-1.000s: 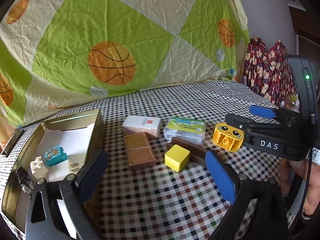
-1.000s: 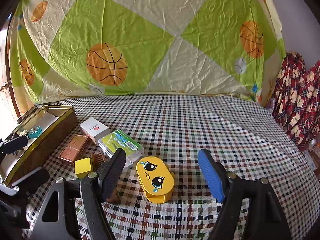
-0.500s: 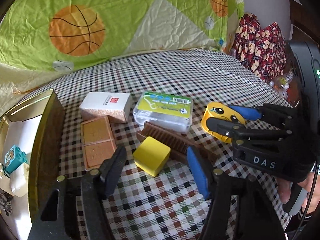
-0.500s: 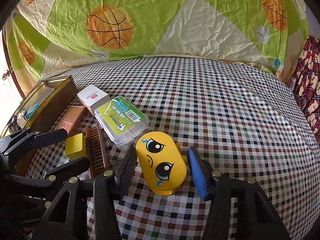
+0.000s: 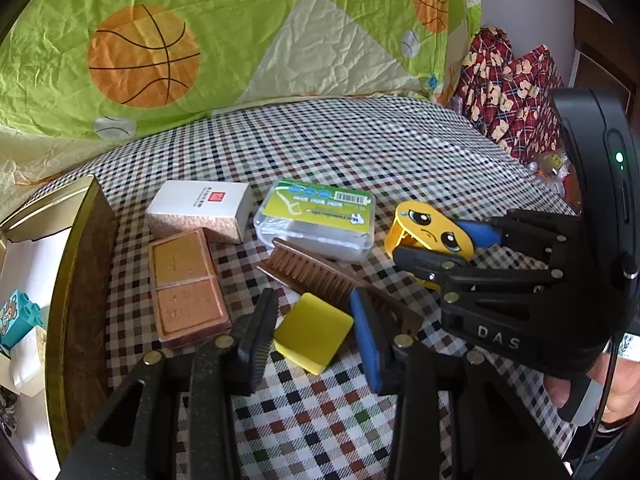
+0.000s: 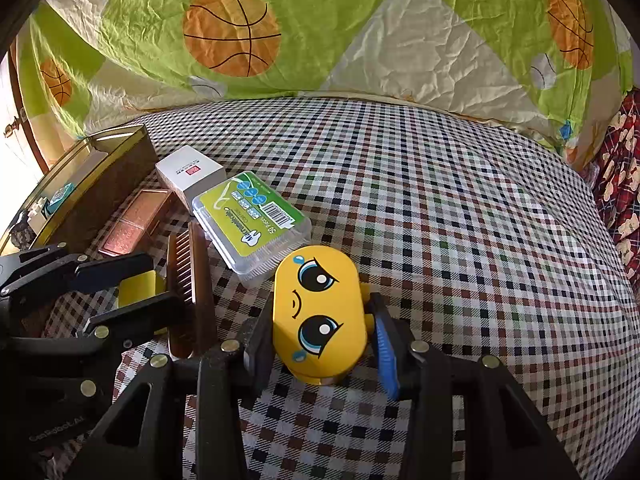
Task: Organize rigid objects
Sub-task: 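Grasp the yellow square sponge with the left gripper while the right holds the yellow box, then carry the yellow sponge and yellow face box toward the tin with both grippers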
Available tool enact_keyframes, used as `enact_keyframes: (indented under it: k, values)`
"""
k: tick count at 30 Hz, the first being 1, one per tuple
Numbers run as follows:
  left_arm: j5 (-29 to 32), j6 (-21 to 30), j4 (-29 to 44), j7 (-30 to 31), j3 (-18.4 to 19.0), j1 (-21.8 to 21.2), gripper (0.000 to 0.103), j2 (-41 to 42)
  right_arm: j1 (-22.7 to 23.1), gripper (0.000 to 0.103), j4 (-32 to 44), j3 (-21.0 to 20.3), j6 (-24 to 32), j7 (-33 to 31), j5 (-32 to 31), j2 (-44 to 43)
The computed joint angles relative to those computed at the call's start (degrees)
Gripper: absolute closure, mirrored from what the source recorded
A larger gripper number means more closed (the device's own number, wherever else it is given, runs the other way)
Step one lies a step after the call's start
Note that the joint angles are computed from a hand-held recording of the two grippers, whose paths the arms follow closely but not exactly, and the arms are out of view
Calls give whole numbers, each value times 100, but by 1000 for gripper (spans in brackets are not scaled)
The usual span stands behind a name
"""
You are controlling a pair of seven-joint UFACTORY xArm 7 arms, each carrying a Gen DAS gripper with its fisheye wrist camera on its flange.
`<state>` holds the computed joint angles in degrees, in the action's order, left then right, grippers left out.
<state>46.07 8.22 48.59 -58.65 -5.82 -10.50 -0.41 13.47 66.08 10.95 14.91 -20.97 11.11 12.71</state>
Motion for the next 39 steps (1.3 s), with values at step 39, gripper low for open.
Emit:
enact_keyframes:
  k: [39]
  values:
    - [4309, 521, -235, -4416, -317, 385, 66, -853, -354, 58, -609, 606, -1149, -1201, 1217, -321]
